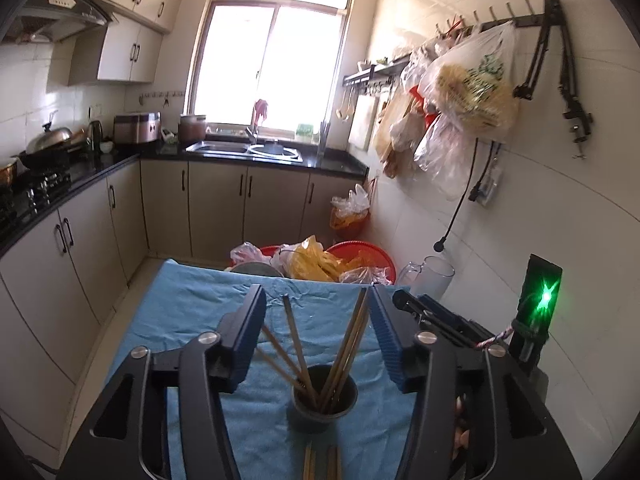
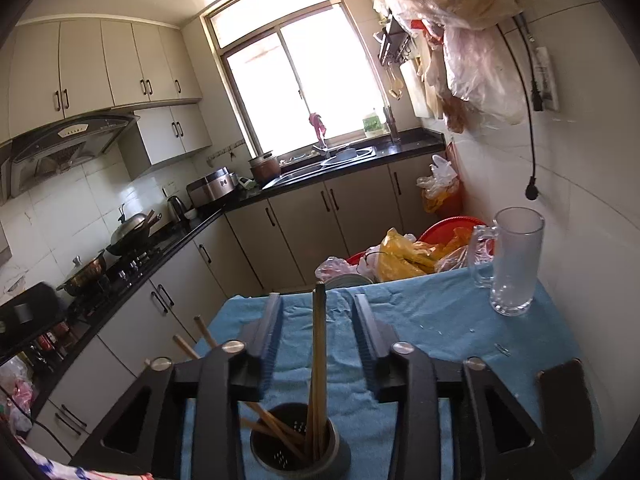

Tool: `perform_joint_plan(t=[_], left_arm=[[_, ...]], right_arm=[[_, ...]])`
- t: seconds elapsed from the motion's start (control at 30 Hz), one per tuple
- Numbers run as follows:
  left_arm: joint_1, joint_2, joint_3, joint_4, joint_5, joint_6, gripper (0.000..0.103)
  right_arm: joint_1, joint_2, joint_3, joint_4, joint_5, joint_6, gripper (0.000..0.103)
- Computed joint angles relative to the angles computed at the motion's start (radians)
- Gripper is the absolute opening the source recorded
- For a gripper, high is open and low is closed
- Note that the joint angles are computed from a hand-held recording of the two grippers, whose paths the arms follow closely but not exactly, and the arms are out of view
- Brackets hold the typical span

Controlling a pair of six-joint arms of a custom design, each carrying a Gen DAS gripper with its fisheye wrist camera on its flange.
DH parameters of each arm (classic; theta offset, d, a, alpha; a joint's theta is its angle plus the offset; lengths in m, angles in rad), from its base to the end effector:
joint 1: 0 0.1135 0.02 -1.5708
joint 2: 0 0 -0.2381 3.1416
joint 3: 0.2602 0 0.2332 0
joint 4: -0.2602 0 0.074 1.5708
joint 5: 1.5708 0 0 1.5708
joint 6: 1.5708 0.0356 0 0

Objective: Organize utensils
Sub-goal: 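Open the left tool above the cup while the right tool lowers its chopstick in, then move both open tools back to the chopsticks lying on the towel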

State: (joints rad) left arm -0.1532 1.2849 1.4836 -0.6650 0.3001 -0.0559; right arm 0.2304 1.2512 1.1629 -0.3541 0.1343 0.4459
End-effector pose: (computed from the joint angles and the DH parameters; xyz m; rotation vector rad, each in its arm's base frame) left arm 0.2538 -0.0498 0.3967 0.2881 2.0218 -0.4365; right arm 0.2676 0.0579 0.3326 0.3026 1.9986 0.2958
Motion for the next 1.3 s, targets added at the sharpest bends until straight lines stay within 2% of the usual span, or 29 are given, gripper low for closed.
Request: perform_joint_plan(t=[0.17, 0.23, 0.4, 0.47, 0.57, 0.67, 0.73, 0.8, 0.83, 0.97, 1.17, 1.27, 1.3], left_arm=[[0.110, -0.164, -0.134, -0.030, 0.088, 0.033, 0.064], [0.187, -0.240, -0.219, -0.041, 0.144, 0.049, 0.069], [0.346, -0.339, -0.438, -0.079, 0.231, 0.143, 0.071], [0.367, -0.328, -0.517, -0.088, 0.215, 0.189, 0.071], [0.369, -0.293, -0.619, -0.075, 0.195, 0.244, 0.071], [0.317, -0.254, -0.703, -0.023, 0.141, 0.297, 0.058], [0.275, -0.210, -0.722, 0.000, 0.113, 0.311, 0.046], [0.240, -0.169, -0.740, 0.013, 0.099, 0.313, 0.039], [0.225, -0.153, -0.743, 0.021, 0.096, 0.310, 0.039], [0.151, -0.119, -0.768, 0.074, 0.068, 0.277, 0.039], [0.027, 0.006, -0.743, 0.156, 0.042, 0.223, 0.035], [-0.029, 0.089, -0.708, 0.182, 0.027, 0.213, 0.023], [-0.042, 0.118, -0.695, 0.187, 0.009, 0.209, 0.014]], right_arm=[[0.033, -0.125, -0.100, -0.083, 0.040, 0.024, 0.054], [0.060, -0.186, -0.177, -0.123, 0.055, 0.052, 0.055], [0.206, -0.253, -0.396, -0.166, 0.030, 0.118, 0.055], [0.284, -0.243, -0.459, -0.152, 0.025, 0.142, 0.044], [0.380, -0.206, -0.515, -0.118, 0.030, 0.182, 0.039], [0.458, -0.130, -0.522, -0.084, 0.060, 0.213, 0.037], [0.510, -0.053, -0.488, -0.107, 0.126, 0.221, 0.033], [0.530, -0.023, -0.459, -0.149, 0.179, 0.226, 0.028], [0.532, -0.010, -0.451, -0.165, 0.186, 0.234, 0.024], [0.510, -0.064, -0.487, -0.210, 0.214, 0.232, 0.024], [0.440, -0.198, -0.577, -0.187, 0.159, 0.222, 0.024], [0.451, -0.204, -0.583, -0.181, 0.167, 0.225, 0.024], [0.456, -0.199, -0.580, -0.181, 0.173, 0.226, 0.024]])
